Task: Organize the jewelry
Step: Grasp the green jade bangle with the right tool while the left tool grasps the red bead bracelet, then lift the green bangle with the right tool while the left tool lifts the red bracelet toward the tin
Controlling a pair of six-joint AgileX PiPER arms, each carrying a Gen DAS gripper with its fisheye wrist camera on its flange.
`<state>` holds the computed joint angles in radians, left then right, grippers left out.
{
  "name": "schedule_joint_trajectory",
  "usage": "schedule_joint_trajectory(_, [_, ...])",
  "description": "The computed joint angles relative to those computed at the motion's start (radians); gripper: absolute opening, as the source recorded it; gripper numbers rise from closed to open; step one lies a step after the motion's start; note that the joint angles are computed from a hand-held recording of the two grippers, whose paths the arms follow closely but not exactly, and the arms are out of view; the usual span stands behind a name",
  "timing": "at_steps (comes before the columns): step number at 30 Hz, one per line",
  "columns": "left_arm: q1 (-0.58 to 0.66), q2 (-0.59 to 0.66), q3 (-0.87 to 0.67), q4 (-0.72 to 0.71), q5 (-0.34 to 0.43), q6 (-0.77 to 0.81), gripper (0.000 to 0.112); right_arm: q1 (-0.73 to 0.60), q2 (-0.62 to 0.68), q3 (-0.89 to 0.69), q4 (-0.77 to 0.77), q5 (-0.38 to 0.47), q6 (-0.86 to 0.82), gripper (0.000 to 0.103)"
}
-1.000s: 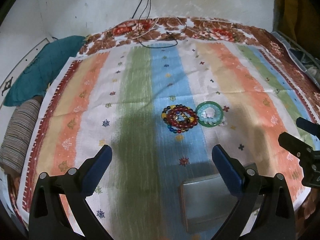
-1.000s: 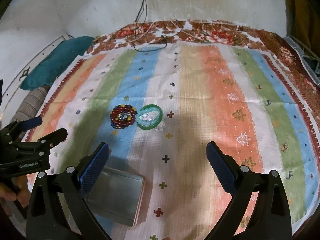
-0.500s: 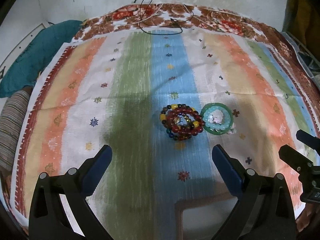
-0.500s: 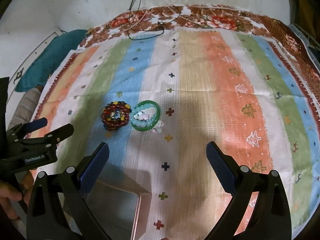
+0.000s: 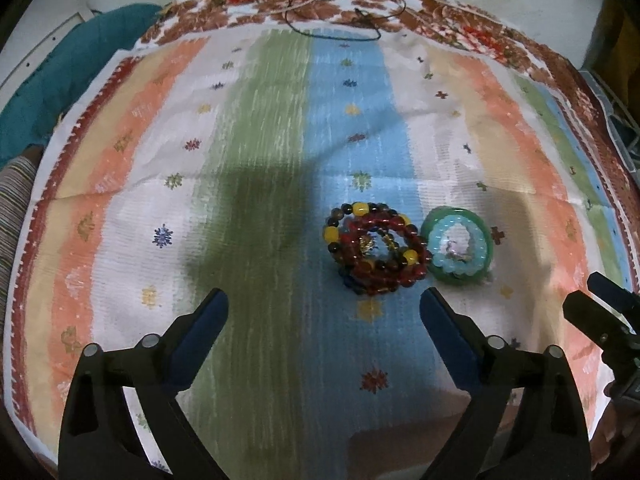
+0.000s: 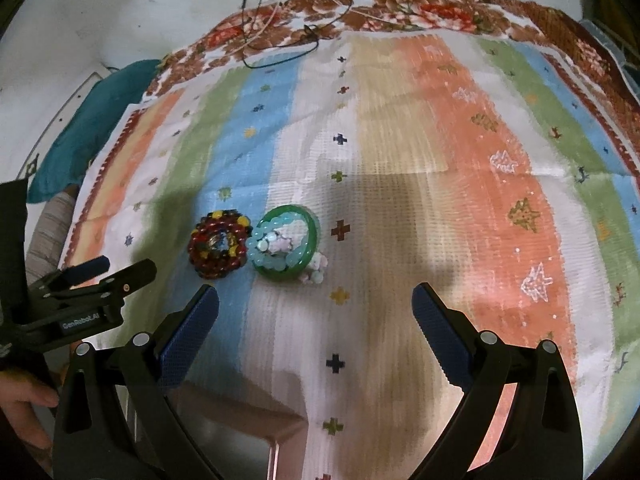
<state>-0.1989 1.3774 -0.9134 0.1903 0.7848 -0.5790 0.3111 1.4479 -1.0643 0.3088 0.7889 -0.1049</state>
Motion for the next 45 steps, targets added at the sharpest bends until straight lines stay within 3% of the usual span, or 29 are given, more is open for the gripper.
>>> schedule_joint_trajectory(11, [0.088,0.117,-0.038,-0.153,-0.053,0.156,0.08,0.027,0.117,-0.064,-0.04,-0.025,0.044,0.097])
schedule_joint_trajectory(14, [0.086,0.145,-0.052,-0.157,-0.055,0.167,0.076,0.039,0.153,-0.086,-0.063,-0.03,0.066,0.086])
schedule_joint_trajectory(18, [0.086,0.181,-0.063,-0.161,-0.065,0.179,0.073,0.047,0.198,-0.111,-0.076,-0.039,0.08,0.086])
schedule_joint_trajectory(22, [0.08,0.218,-0.079,-0.16,-0.066,0.192,0.065,0.047,0.24,-0.143,-0.077,-0.032,0.083,0.07])
schedule_joint_trajectory(27, [0.08,0.241,-0.077,-0.18,-0.084,0.214,0.057,0.051,0.287,-0.175,-0.09,-0.035,0.1,0.058])
schedule_joint_trajectory(33, [0.067,0.241,-0.068,-0.167,-0.107,0.194,0.034,0.062,0.341,-0.223,-0.09,-0.02,0.104,0.036])
schedule_joint_trajectory(38, [0.054,0.245,-0.053,-0.143,-0.122,0.188,0.025,0.073,0.377,-0.255,-0.068,-0.009,0.072,0.018])
schedule_joint_trajectory(41, [0.048,0.247,-0.064,-0.107,-0.116,0.156,0.014,0.081,0.373,-0.248,-0.071,-0.017,0.062,0.01])
schedule_joint_trajectory(45, [0.044,0.243,-0.07,-0.098,-0.101,0.148,0.013,0.088,0.365,-0.245,-0.086,-0.023,0.067,0.009])
